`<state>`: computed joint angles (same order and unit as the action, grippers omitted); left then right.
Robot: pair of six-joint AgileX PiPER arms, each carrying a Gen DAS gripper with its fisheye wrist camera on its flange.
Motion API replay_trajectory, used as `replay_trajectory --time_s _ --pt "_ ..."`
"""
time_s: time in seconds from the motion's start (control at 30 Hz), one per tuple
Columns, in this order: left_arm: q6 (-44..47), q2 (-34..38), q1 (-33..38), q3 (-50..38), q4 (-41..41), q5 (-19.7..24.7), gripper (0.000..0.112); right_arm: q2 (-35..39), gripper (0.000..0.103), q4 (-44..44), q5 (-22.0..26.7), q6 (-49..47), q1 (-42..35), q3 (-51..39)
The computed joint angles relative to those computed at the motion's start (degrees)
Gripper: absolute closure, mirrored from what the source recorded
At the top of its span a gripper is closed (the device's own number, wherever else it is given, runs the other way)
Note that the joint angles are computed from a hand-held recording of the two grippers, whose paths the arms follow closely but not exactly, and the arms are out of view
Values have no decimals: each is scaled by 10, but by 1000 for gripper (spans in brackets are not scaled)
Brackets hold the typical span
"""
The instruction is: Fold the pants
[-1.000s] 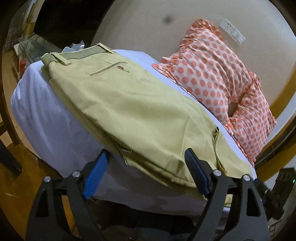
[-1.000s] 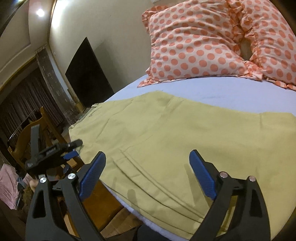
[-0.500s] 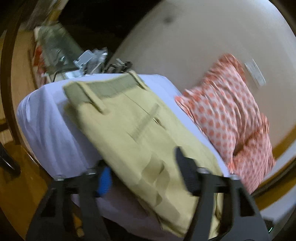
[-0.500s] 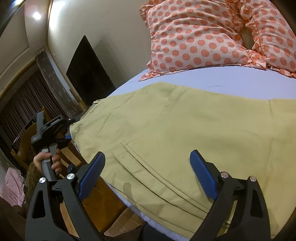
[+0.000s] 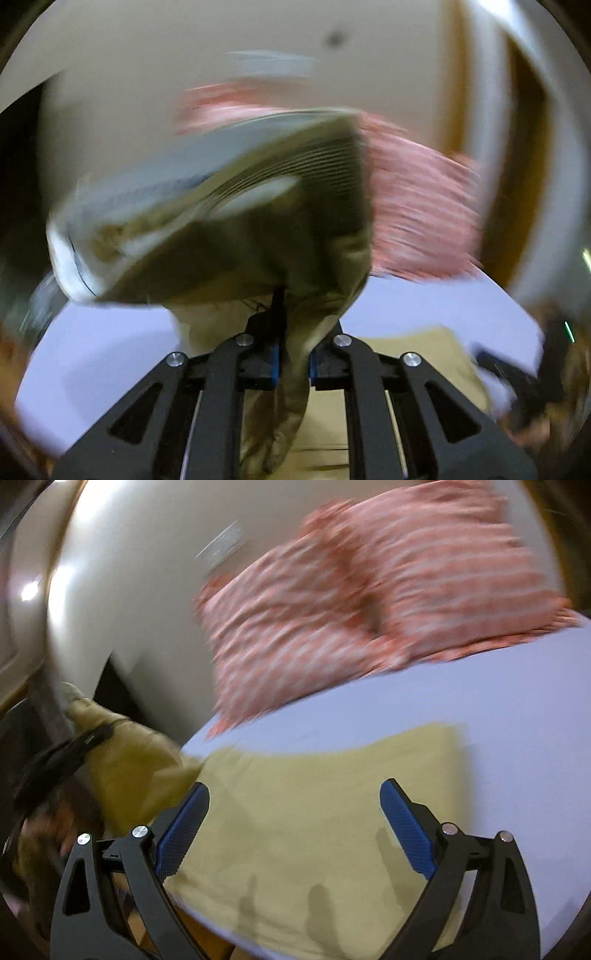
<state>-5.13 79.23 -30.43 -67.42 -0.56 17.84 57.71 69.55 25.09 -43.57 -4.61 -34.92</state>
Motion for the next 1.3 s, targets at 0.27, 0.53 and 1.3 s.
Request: replay_trajectory --time_s 0.27,0.53,1.3 --pt "117 164 -207 -45 -24 33 102 26 7 49 261 -62 -351 11" --pt "302 90 -193 43 -182 35 84 167 38 -52 247 -4 -239 -64" --pt "303 391 154 -366 -397 416 104 355 90 43 447 -88 -275 -164"
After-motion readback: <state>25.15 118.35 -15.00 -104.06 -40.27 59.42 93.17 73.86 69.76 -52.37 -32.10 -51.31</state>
